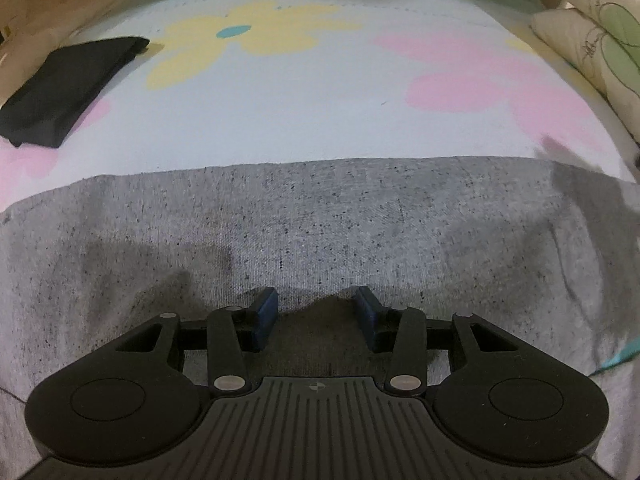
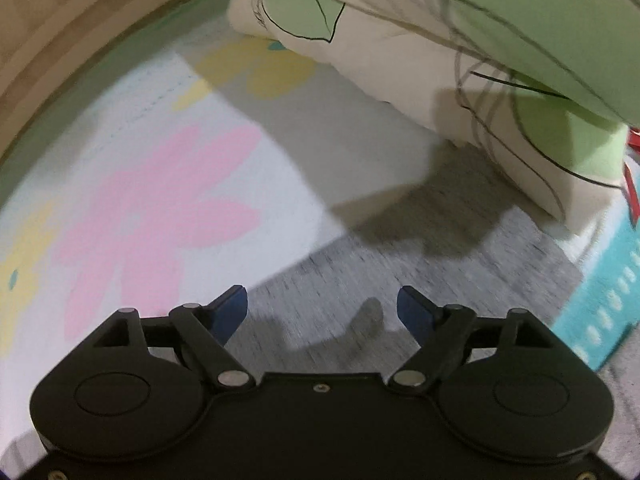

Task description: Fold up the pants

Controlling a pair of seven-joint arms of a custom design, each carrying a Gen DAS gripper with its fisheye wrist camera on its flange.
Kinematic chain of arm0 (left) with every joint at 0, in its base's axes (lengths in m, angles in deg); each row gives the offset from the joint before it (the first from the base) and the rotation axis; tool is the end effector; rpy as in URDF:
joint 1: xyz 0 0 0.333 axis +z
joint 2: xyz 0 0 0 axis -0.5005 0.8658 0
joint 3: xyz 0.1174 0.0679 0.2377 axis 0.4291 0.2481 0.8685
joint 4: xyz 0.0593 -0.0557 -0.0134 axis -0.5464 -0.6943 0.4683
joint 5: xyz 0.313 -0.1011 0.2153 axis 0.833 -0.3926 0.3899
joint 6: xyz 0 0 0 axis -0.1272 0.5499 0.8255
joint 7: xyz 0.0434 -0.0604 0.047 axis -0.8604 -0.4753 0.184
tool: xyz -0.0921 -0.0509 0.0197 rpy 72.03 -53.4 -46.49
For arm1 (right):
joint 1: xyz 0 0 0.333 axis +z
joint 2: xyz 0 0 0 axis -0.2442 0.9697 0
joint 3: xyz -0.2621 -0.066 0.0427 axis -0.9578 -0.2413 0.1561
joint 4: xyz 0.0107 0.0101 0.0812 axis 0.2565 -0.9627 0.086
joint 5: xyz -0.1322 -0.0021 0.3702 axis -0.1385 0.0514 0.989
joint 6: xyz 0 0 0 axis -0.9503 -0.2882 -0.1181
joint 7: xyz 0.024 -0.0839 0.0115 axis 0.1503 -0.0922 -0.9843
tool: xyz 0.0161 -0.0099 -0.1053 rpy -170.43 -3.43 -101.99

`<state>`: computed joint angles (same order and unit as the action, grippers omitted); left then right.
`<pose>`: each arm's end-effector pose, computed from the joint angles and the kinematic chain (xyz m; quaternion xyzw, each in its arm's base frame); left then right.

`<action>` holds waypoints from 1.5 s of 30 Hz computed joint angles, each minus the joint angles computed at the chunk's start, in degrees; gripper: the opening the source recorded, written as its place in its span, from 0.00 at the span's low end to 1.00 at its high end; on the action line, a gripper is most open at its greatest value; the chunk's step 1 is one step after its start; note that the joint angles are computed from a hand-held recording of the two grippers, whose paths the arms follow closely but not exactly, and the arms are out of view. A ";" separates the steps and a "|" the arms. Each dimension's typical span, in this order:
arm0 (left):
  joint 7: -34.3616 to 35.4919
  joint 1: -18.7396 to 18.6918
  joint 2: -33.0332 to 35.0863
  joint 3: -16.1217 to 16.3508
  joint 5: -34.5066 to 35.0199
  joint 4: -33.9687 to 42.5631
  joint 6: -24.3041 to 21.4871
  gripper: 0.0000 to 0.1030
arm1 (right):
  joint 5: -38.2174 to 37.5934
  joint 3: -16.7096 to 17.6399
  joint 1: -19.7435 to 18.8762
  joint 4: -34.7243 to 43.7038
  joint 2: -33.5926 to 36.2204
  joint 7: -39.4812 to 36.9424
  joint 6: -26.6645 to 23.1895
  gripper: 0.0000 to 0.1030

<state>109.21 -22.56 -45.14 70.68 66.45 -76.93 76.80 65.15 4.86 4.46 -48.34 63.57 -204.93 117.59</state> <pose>0.5111 0.0643 0.4727 -0.5426 0.8019 -0.1996 0.1506 0.4495 0.2281 0.5215 -0.2871 0.9256 -0.1716 0.1771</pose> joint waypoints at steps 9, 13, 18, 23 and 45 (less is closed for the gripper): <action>1.57 -0.06 -0.38 0.34 -1.55 -0.16 -0.02 0.41 | 4.51 -2.33 -0.03 13.19 12.96 3.71 -13.62 0.57; -0.66 0.31 0.07 0.40 -1.38 1.75 -3.05 0.41 | 2.81 -2.25 0.87 6.19 6.81 4.88 -9.06 0.04; -4.53 0.78 2.58 1.10 -3.75 7.41 -9.71 0.40 | 3.46 -0.69 2.20 -1.54 -3.04 0.46 -7.68 0.03; -8.88 1.11 5.77 0.88 -6.54 12.65 -12.88 0.40 | 6.55 1.67 4.55 -8.12 -12.07 -1.22 -8.29 0.03; -22.71 1.07 13.99 -2.02 -3.34 23.11 -15.39 0.08 | 8.72 0.83 3.46 -14.78 -13.54 -5.60 -1.63 0.03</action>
